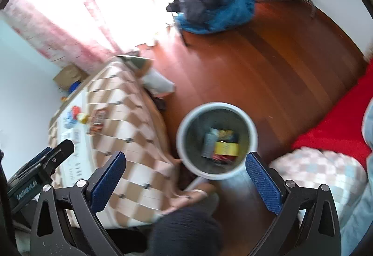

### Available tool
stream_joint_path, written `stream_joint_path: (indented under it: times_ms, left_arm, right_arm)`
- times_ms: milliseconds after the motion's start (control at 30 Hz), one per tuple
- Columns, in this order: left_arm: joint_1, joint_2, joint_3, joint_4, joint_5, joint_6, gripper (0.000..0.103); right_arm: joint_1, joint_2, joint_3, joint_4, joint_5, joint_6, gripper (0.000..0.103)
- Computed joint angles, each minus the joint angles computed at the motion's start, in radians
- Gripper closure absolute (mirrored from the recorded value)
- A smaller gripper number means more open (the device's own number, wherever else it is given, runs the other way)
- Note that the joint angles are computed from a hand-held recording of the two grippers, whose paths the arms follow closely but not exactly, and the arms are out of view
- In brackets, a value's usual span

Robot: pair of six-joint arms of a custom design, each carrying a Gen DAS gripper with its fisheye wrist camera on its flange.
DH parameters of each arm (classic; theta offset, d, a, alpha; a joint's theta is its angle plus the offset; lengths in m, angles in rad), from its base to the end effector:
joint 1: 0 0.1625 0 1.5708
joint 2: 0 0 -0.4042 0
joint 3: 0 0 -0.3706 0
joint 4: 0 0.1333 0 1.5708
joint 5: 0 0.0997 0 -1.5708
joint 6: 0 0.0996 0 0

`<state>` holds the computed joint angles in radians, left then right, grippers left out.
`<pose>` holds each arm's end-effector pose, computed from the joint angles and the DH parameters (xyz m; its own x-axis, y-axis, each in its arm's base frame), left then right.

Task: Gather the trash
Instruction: 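Move both tools back over the table, then grasp the torn white box with the left tool while the right tool grasps the brown snack packet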

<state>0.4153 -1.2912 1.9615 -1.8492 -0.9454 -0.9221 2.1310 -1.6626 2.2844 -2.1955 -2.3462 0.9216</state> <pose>-0.3466 -0.3622 0.2081 -0.7479 0.2055 -0.6312 0.4133 0.8883 -0.2004 0.2473 -0.2747 0.2783 -0.7896 0.4465 0.4209 0.1615 0.8130 -0.5594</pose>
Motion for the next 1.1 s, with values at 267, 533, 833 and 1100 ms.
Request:
stream_joint_path:
  times_ms: [267,533,833,1100]
  left_arm:
    - [0.251,-0.123,-0.028,0.153,0.118,-0.123,0.007]
    - [0.524,-0.071,-0.077,0.028,0.059,-0.082,0.008]
    - [0.638,-0.007,-0.120,-0.113,-0.042,-0.084,0.031]
    - [0.591,-0.034,-0.103,-0.058,0.037,0.038,0.073]
  right_arm:
    - [-0.057,0.413,-0.165,-0.305,0.104,-0.143,0.000]
    - [-0.161,0.786,-0.399,-0.368,0.178,-0.198,0.003]
    - [-0.191,0.984,-0.588,-0.313,0.182,-0.206,0.005]
    - [-0.186,1.049,-0.673,-0.233,0.146,-0.221,0.027]
